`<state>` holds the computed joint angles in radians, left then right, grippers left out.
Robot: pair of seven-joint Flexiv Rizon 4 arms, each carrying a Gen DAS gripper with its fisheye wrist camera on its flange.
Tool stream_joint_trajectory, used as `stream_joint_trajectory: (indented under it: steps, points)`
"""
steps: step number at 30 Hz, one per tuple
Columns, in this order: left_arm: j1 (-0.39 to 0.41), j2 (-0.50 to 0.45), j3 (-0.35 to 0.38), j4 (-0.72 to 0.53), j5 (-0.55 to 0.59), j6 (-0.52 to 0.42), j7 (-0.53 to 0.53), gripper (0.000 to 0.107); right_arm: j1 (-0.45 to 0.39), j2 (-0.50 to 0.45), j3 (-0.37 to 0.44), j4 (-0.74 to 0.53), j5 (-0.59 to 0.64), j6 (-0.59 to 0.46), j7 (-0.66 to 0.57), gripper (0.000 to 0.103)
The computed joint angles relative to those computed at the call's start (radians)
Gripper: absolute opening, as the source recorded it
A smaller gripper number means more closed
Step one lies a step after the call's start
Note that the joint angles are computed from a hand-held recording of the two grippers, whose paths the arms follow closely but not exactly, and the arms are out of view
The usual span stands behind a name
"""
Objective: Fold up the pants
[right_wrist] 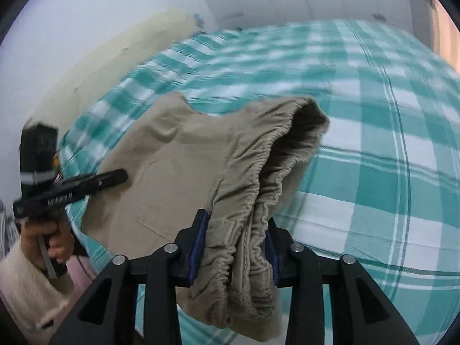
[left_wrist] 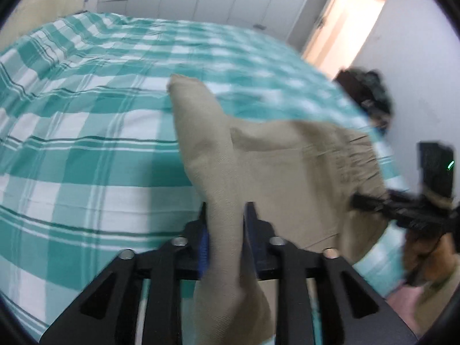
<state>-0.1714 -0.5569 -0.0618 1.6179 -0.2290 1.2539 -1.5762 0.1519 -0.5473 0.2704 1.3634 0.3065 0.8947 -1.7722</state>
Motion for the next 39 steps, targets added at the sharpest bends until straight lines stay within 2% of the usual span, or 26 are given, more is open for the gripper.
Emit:
stream_joint_trajectory:
  steps: [1, 2, 3, 4, 5, 6, 8, 10, 11, 14, 15, 17, 20, 21, 26, 31, 39]
  points:
    - [-0.04, -0.013, 0.068, -0.02, 0.07, -0.022, -0.054, 0.047, 0.014, -0.027, -0.027, -0.015, -0.046, -0.015, 0.048, 0.051]
    - [-0.096, -0.023, 0.15, -0.034, 0.132, -0.035, -0.103, 0.047, 0.05, -0.035, -0.087, 0.002, -0.105, -0.009, 0.107, 0.062]
    - [-0.147, -0.023, 0.224, -0.039, 0.217, -0.054, -0.168, 0.052, 0.088, -0.026, -0.152, 0.051, -0.188, 0.026, 0.184, 0.068]
    - [-0.179, -0.013, 0.266, -0.028, 0.27, -0.056, -0.21, 0.063, 0.102, -0.011, -0.185, 0.099, -0.241, 0.059, 0.231, 0.077]
    - [-0.201, 0.0, 0.292, -0.011, 0.318, -0.048, -0.25, 0.069, 0.1, 0.018, -0.202, 0.162, -0.274, 0.104, 0.261, 0.085]
    - [-0.234, 0.012, 0.331, -0.003, 0.376, -0.045, -0.302, 0.079, 0.095, 0.04, -0.205, 0.205, -0.297, 0.132, 0.279, 0.088]
    - [-0.341, 0.027, 0.448, -0.014, 0.53, -0.061, -0.445, 0.087, 0.101, 0.106, -0.225, 0.317, -0.373, 0.198, 0.326, 0.093]
    - [-0.436, 0.049, 0.53, -0.033, 0.65, -0.126, -0.58, 0.096, 0.097, 0.154, -0.221, 0.385, -0.424, 0.24, 0.361, 0.096]
    - [-0.499, 0.067, 0.574, -0.047, 0.705, -0.206, -0.667, 0.101, 0.097, 0.188, -0.216, 0.428, -0.448, 0.266, 0.387, 0.098]
    - [-0.596, 0.134, 0.628, -0.029, 0.837, -0.278, -0.845, 0.102, 0.089, 0.278, -0.19, 0.529, -0.495, 0.333, 0.441, 0.099]
    - [-0.598, 0.167, 0.614, -0.008, 0.832, -0.292, -0.862, 0.102, 0.099, 0.312, -0.196, 0.571, -0.535, 0.363, 0.478, 0.099]
    - [-0.556, 0.225, 0.549, 0.04, 0.747, -0.325, -0.817, 0.102, 0.109, 0.379, -0.191, 0.646, -0.605, 0.389, 0.54, 0.1]
    - [-0.468, 0.289, 0.432, 0.101, 0.565, -0.406, -0.639, 0.102, 0.106, 0.435, -0.15, 0.692, -0.636, 0.366, 0.554, 0.1]
    - [-0.457, 0.298, 0.411, 0.108, 0.55, -0.424, -0.627, 0.102, 0.106, 0.455, -0.133, 0.702, -0.628, 0.347, 0.543, 0.1]
    - [-0.473, 0.374, 0.36, 0.134, 0.652, -0.515, -0.738, 0.102, 0.121, 0.547, -0.085, 0.739, -0.614, 0.269, 0.563, 0.1]
    - [-0.435, 0.44, 0.297, 0.178, 0.655, -0.53, -0.751, 0.102, 0.149, 0.602, -0.057, 0.728, -0.561, 0.143, 0.566, 0.1]
    - [-0.354, 0.466, 0.197, 0.185, 0.691, -0.548, -0.771, 0.102, 0.157, 0.624, -0.049, 0.745, -0.621, 0.12, 0.635, 0.1]
